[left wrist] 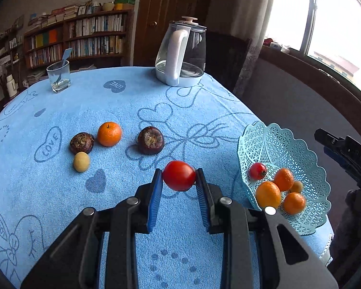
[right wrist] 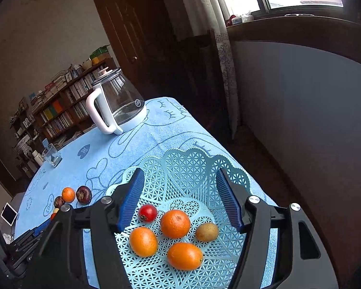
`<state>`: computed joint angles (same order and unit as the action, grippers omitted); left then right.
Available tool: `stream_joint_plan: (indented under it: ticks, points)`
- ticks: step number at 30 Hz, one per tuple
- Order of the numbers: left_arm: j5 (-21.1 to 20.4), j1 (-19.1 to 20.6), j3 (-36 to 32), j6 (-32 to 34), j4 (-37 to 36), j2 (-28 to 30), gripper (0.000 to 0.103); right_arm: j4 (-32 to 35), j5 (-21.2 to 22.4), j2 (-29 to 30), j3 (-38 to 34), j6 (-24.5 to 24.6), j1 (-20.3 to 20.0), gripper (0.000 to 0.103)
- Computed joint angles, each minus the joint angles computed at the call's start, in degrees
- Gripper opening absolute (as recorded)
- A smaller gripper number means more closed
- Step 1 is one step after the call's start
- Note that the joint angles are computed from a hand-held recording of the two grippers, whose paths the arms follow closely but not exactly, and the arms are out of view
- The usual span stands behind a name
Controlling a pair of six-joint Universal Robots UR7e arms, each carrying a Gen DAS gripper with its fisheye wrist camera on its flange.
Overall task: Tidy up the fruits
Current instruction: 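Move the left tool over the basket and release the cherry tomato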
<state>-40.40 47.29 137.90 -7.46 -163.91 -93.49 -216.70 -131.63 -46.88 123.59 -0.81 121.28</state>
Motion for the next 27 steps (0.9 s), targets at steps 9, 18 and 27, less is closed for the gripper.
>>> stream_joint_plan:
  ticks: [9, 18, 27]
  points:
    - [-1.52, -2.16, -2.59, 1.48, -0.73, 8.23, 0.029, -0.57, 2.85, -0.79, 1.39, 0.81, -1.83, 0.064]
    - [-2.86, -2.92, -4.05, 4.86, -2.69, 12.65, 0.029, 0.09, 4.1, -1.13, 1.86, 1.64, -2.28, 0.064]
    - [-2.03, -2.26, -4.1, 2.32, -0.59, 10.92, 0.067, -0.22, 4.21, -1.77, 2.51, 2.53, -2.66, 0.064]
